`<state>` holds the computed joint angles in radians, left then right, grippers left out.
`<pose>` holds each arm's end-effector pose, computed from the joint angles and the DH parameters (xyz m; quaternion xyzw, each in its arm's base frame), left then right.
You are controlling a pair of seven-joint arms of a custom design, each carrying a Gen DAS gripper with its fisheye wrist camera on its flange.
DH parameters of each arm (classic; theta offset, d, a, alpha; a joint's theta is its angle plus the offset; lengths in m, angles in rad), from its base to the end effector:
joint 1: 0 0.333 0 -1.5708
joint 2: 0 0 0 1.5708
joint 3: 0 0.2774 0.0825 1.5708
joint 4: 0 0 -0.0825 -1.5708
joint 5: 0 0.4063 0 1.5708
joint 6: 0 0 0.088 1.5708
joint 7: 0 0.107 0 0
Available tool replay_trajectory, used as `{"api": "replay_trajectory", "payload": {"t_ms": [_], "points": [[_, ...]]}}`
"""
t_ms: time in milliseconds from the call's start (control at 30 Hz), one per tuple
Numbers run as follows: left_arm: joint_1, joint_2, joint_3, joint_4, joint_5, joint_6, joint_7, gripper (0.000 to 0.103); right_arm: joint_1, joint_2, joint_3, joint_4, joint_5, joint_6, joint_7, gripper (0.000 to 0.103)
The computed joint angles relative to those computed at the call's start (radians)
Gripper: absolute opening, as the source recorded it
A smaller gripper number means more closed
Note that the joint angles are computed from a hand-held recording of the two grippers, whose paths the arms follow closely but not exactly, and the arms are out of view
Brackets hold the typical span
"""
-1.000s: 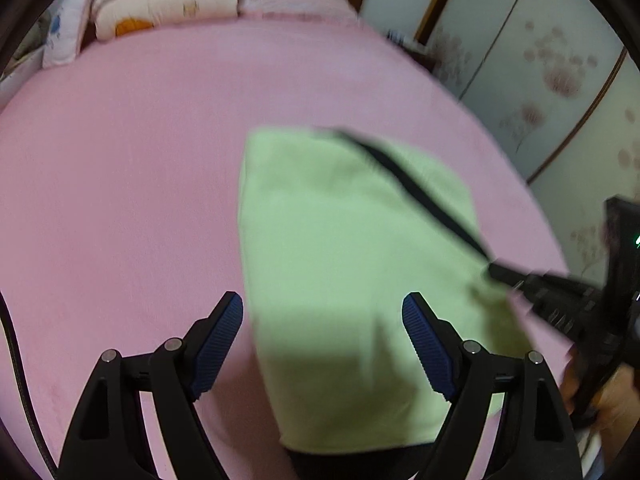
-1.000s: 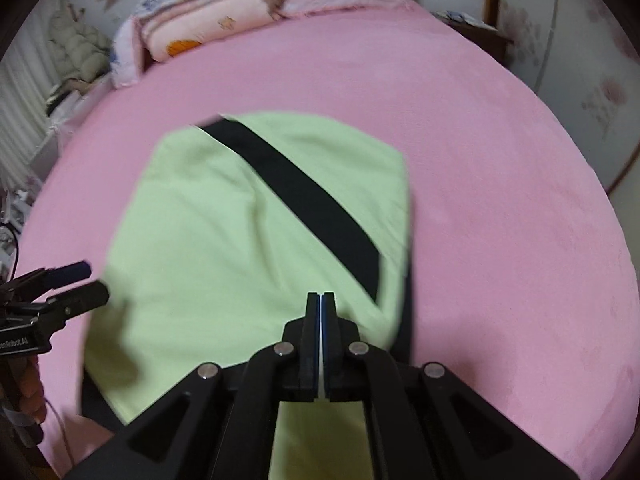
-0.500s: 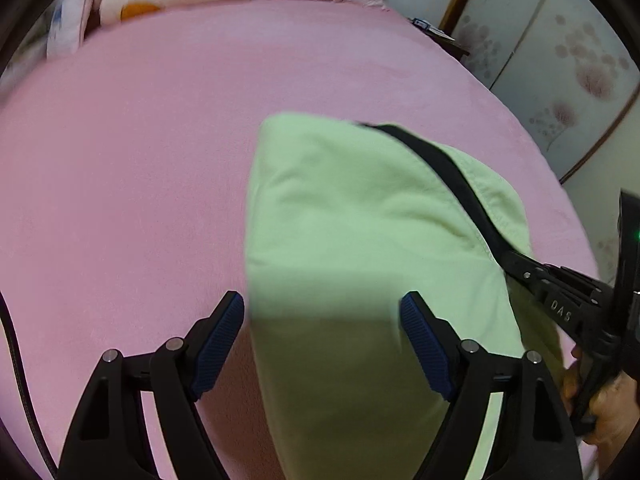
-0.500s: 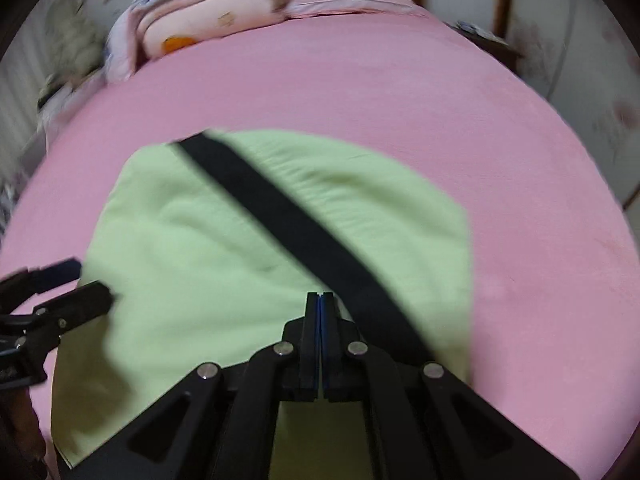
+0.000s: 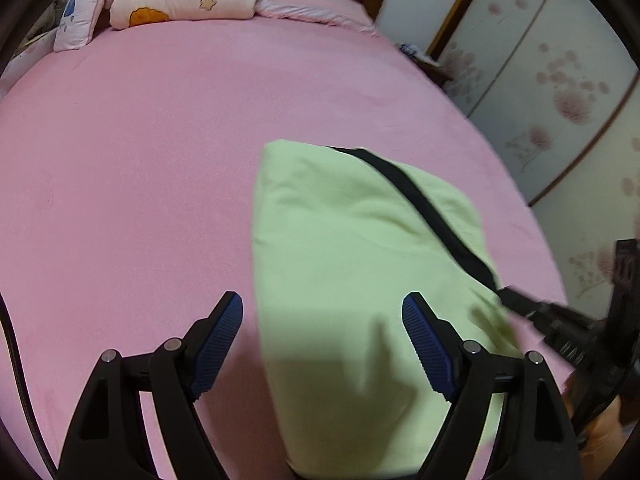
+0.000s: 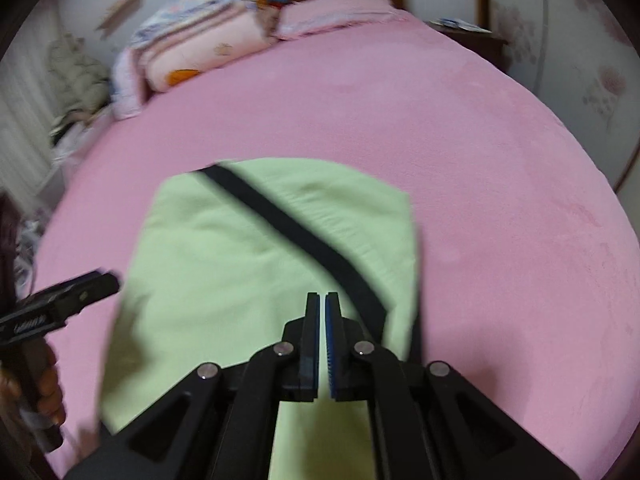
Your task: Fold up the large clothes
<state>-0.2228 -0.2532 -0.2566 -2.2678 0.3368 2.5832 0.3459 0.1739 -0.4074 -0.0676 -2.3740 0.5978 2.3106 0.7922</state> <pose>0.4789 -0.2609 0.4736 -0.8173 0.4855 -0.2782 0.1375 0.4890 0.0623 0.4718 -0.8309 0.4645 -0.0310 0.3049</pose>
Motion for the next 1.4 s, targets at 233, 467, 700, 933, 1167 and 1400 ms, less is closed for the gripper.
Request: {"api": "replay_trajectory", "payload": {"t_ms": [233, 467, 700, 933, 1167, 1400], "points": [[-0.059, -0.009, -0.045, -0.042, -0.014, -0.027, -0.061, 0.082, 0.011, -0.156, 0.023, -0.178, -0.035, -0.003, -0.027, 0.002], [-0.086, -0.068, -0.046, -0.136, 0.004, -0.033, -0.140, 0.083, -0.033, -0.196, 0.001, -0.267, -0.108, 0.147, 0.009, 0.000], [-0.085, -0.066, -0.051, -0.132, 0.017, -0.052, -0.131, 0.083, -0.066, -0.181, -0.036, -0.255, -0.139, 0.154, 0.016, 0.000], [-0.100, -0.092, -0.025, -0.131, -0.073, -0.074, -0.098, 0.083, -0.076, -0.182, -0.022, -0.228, -0.162, 0.109, 0.055, 0.002], [-0.091, -0.147, -0.031, -0.088, -0.100, -0.185, -0.093, 0.094, -0.086, -0.216, -0.042, -0.185, -0.159, -0.013, 0.060, 0.016], [-0.095, -0.169, -0.001, -0.040, -0.167, -0.273, -0.049, 0.095, -0.099, -0.239, -0.059, -0.120, -0.124, -0.136, 0.069, 0.050]]}}
